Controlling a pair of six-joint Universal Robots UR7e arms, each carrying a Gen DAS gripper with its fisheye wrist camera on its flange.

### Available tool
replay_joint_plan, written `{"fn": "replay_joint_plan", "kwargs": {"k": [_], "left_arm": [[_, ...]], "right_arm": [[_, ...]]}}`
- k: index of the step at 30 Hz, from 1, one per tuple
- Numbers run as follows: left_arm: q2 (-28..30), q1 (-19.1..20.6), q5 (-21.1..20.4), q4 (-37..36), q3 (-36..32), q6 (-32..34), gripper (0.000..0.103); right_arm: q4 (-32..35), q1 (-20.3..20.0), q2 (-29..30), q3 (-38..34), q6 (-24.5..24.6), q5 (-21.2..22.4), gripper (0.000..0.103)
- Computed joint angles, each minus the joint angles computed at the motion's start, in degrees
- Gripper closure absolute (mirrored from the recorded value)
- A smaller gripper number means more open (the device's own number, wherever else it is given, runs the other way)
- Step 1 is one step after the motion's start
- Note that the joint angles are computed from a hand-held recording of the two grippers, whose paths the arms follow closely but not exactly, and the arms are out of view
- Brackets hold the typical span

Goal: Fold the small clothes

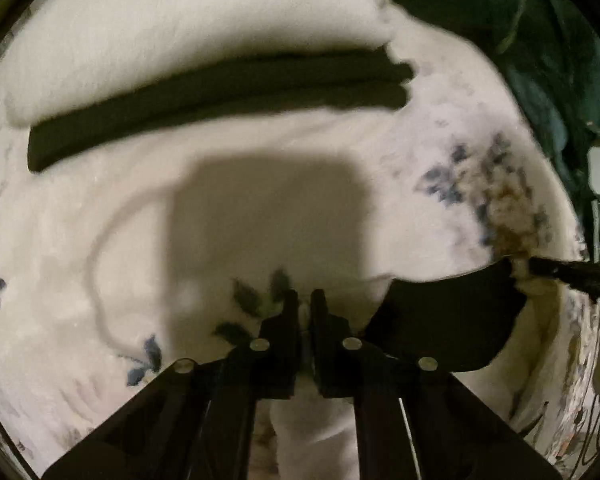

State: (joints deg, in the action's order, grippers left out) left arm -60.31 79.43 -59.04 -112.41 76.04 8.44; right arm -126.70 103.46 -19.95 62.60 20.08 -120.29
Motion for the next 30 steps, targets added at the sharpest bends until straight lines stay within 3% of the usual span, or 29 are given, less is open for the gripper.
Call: {"fn": "replay_joint_plan", "kwargs": {"k": [10,16,25,30], "left_arm": [[-9.9,-1.9,-3.8,-3.9,6.9,-0.2,0.099],[-17.6,-4.6,-6.2,-4.2,11.7,-5.5,0.099],[-37.9,-5.8,-7.8,10.3,27.4,-22.8,0.099],[-39.8,-2.1,-8.7,14.9,31.7,-24.9,0.095]], "right_arm": [[-12.9,3.0,-6.4,10.1,0.8,2.8,0.102],[-20.8,5.8,-15.2,22.7,3.9,5.8,0.102],[-25.2,10.5,-30.1,47.8,16.4,10.3,0.102],[-24.5,10.6,-31.3,56.2,20.8,12.8,0.102]]}}
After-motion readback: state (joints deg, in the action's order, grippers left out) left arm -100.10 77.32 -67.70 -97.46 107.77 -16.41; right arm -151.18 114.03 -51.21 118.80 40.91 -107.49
